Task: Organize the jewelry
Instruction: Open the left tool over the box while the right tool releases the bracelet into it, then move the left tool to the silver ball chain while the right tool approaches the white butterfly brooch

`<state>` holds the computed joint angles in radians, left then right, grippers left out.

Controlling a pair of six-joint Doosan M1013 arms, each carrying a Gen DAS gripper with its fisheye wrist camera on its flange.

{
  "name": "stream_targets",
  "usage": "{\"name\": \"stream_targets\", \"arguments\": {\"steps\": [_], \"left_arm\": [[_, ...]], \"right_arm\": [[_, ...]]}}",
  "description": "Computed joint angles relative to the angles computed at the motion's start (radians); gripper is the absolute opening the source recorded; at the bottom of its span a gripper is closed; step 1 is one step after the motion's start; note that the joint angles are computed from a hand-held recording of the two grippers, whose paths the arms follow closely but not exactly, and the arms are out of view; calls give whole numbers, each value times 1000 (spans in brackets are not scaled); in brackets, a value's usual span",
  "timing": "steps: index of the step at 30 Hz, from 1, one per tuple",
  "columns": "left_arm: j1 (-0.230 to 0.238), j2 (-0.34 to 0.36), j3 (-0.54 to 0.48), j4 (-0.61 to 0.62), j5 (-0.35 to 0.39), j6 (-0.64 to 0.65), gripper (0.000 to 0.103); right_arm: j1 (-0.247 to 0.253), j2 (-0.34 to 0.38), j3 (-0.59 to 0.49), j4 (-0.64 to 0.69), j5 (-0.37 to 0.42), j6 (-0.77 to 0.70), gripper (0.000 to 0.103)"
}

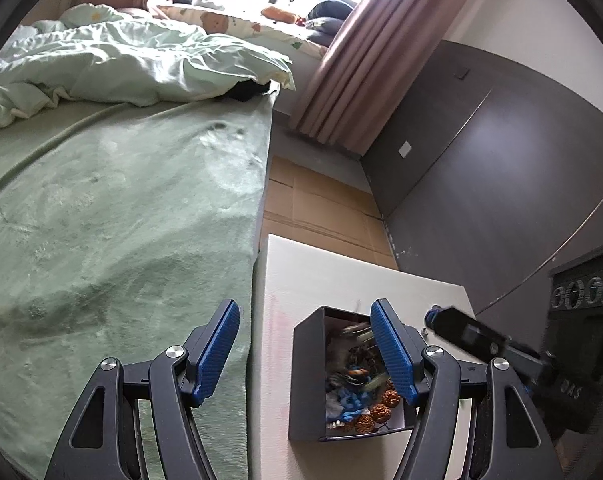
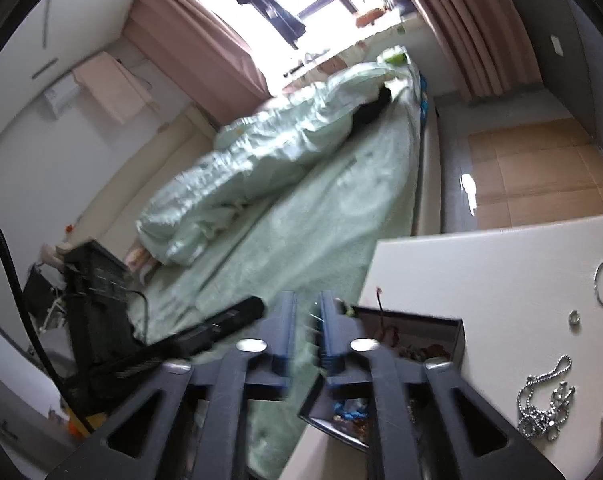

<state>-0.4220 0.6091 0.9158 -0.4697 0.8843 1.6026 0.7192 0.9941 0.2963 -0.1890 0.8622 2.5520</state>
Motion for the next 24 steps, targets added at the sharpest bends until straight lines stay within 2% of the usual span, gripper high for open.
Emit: {"name": "stream_targets", "arguments": {"steps": [1,2,7,12,21,24], "left_arm": [[0,1,-1,1,2,1,69],[0,1,-2,2,3,2,69],[-2,-3,4,3,-3,14,69],[-10,-2,-2,-3,10,43,69],[-44,10,-33,-15,70,100,70],[-58,9,-36,-9,77,119,76]], "right_arm": [[-2,8,-13,11,24,5,62],[-1,5,-4,-1,27,21,65],[3,-66,125,-60,-22,89,65],[10,-174,312,-137,-95,186,65],[7,-282,488,-186,-79,277,65],[4,-307,528,-184,-65,285,65]]}}
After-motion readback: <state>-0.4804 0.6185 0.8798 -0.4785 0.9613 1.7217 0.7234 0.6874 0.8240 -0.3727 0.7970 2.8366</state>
